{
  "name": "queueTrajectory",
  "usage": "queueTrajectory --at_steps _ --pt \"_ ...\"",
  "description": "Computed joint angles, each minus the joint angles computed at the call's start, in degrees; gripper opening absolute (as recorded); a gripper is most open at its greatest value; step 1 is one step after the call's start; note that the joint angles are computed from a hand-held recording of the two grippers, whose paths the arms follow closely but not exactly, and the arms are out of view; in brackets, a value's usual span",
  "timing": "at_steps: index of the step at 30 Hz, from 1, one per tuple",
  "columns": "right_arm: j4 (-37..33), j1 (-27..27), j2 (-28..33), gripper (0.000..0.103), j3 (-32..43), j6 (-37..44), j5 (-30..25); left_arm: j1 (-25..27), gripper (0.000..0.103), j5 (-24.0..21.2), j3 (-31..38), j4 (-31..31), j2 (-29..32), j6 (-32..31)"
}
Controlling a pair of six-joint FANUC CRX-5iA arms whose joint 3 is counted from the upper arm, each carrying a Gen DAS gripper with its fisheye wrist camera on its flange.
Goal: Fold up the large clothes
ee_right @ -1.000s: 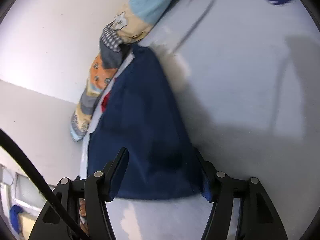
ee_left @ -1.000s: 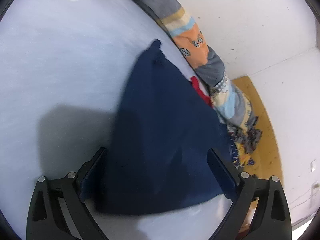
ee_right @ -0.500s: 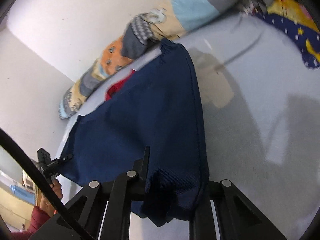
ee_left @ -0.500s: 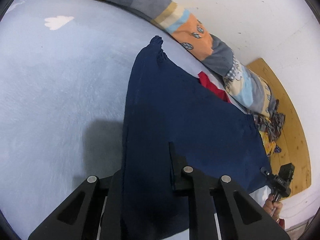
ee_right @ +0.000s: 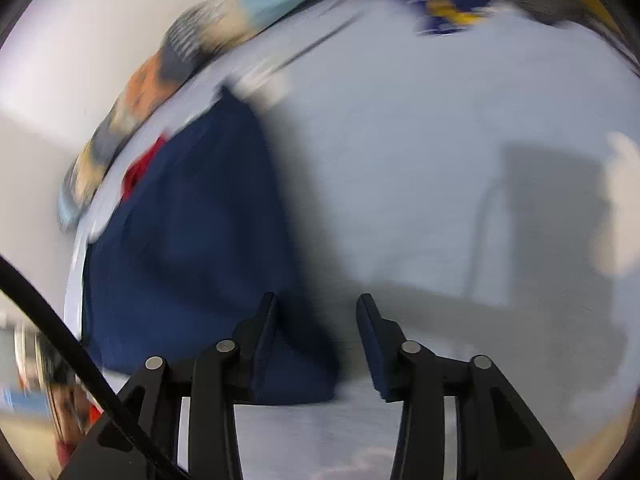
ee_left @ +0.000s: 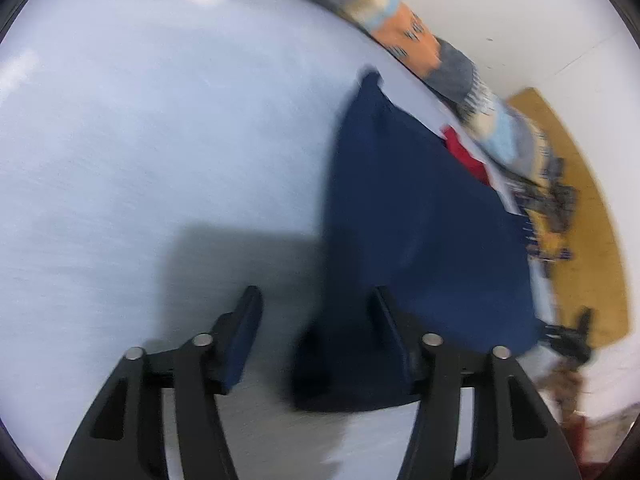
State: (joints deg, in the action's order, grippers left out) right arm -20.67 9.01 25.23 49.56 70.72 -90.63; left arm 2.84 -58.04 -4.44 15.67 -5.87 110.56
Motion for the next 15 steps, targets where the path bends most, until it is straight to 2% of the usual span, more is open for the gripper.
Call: queueTrajectory --at_steps 1,2,5,7,11,13,14,15 --pt "0.6 -0.1 -1.0 0.046 -0.7 0.7 1.2 -1.6 0.062 -1.2 2.7 -6.2 -0.6 2.9" --pt "2.9 1.1 -2.2 0.046 -0.8 3.1 2.7 -2.6 0.062 -1.7 4.1 -9.4 -1.2 3.6" --pt "4.0 5.4 -3.3 0.046 1.7 10.3 3.4 -5.7 0.062 -2.0 8.7 -12.3 -0.8 0.3" --pt "1.8 8.7 0.6 0.047 9.4 14.4 -2.2 -9.4 0.063 -3.0 13.5 -13.2 2.3 -3.4" --pt "-1.5 15.6 9.7 0.047 23.2 19.6 -14.3 -15.7 0.073 -4.6 19.3 -13.0 8.8 -15.0" --pt "0.3 17.8 12.1 0.047 24.8 20.7 -17.2 -16.4 0.073 -9.4 20.8 -13.1 12.5 -17.3" --pt "2.3 18.7 11.9 0.046 22.3 21.4 -17.6 -16.0 0.073 -11.2 20.4 -12.9 13.4 -17.7" --pt "4.5 18.9 11.9 0.045 20.2 21.7 -17.8 -15.4 0.073 -10.3 18.3 -12.8 12.6 -17.8"
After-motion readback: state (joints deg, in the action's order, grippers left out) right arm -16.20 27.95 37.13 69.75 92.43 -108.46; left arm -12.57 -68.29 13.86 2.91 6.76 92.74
